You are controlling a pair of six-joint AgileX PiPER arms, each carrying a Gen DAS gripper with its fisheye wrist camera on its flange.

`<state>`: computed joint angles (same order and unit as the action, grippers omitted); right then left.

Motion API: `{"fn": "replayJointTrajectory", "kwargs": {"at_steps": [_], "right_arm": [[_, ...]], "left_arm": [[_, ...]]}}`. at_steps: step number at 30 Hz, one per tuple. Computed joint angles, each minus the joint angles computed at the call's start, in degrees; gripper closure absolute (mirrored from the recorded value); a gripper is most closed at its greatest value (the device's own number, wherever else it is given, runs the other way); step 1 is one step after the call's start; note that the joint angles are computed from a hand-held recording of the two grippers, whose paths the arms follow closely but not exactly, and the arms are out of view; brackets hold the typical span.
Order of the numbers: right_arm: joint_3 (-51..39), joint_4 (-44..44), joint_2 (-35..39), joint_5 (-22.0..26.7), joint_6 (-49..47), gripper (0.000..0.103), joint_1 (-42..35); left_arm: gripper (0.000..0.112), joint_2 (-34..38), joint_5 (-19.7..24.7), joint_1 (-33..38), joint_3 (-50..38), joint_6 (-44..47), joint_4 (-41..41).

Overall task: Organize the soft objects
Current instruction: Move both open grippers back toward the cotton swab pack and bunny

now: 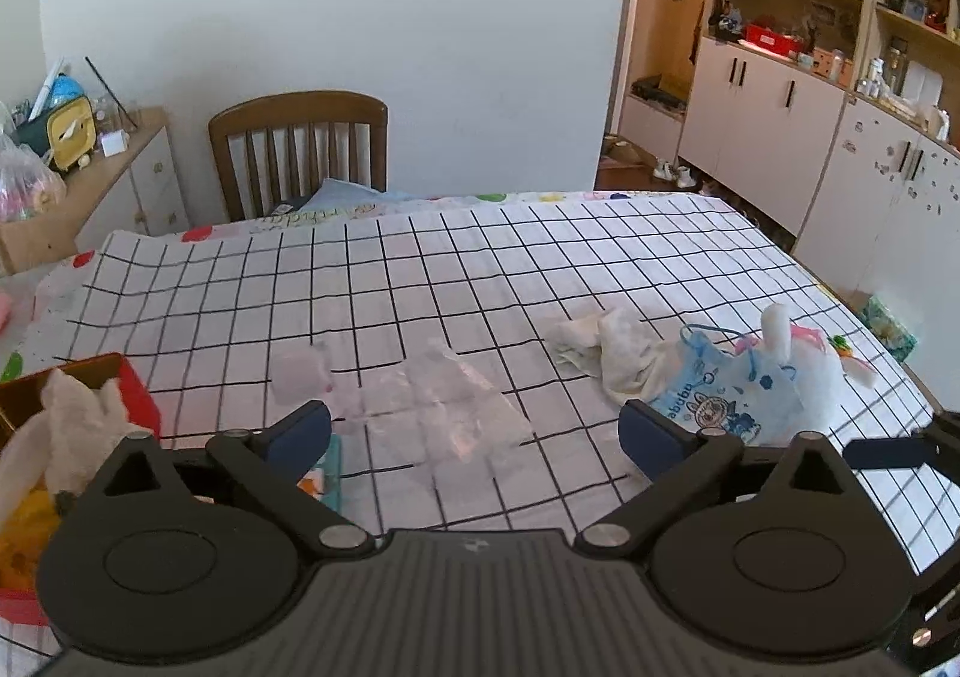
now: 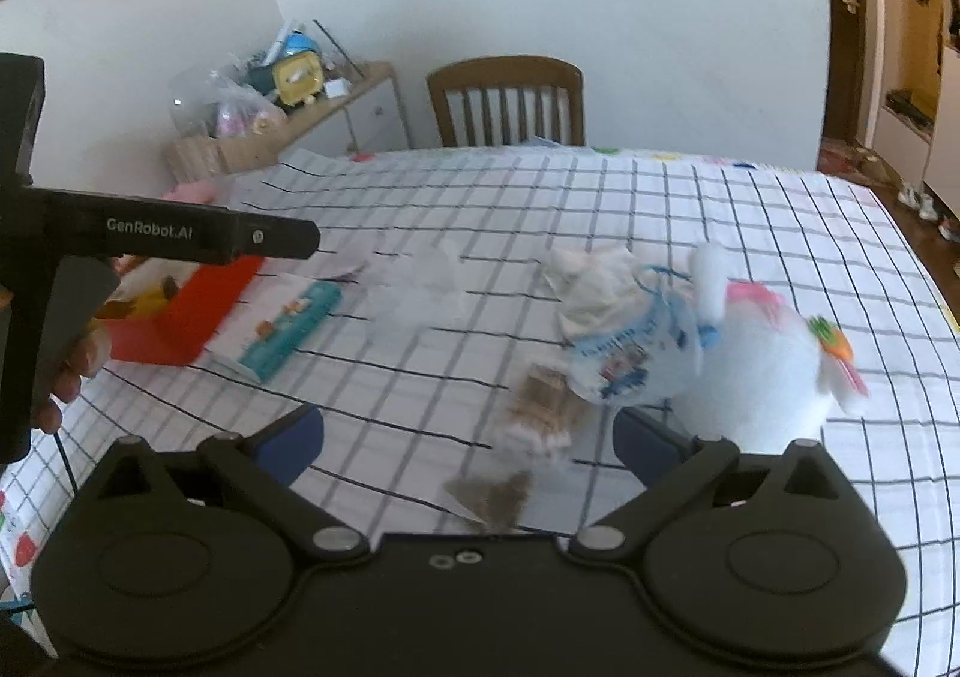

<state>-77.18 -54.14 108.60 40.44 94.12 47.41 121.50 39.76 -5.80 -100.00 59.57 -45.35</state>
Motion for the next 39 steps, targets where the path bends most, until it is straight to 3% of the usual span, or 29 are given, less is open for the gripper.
{"fn": "replayJointTrajectory", "kwargs": {"at_steps": [6, 16, 23, 32, 39], "right_arm": [[1.1, -0.4, 1.2, -0.4, 1.5, 0.001, -1.5], [-2.5, 3.1, 6.1, -3.6, -2.9, 0.005, -4.9], [-5.0, 9.1, 9.1, -6.4, -7.8, 0.01, -8.0], [-9.5, 14.4, 12.9, -5.4, -13.2, 0.013, -9.3], [-11.8, 16.0, 14.8, -4.7, -14.7, 0.02, -10.5]], "left_arm": [[0.01, 3.1, -4.3, -2.9, -1.6, -1.2, 1.8], [0.01, 11.5, -4.9, -6.6, -10.8, -8.9, 9.8], [0.01, 18.1, -2.5, -8.2, -19.2, -16.8, 17.1], [0.01, 24.2, -0.5, -9.4, -26.8, -25.3, 25.9], [0.014, 26.5, 0.7, -9.7, -30.3, -27.7, 27.9]]}}
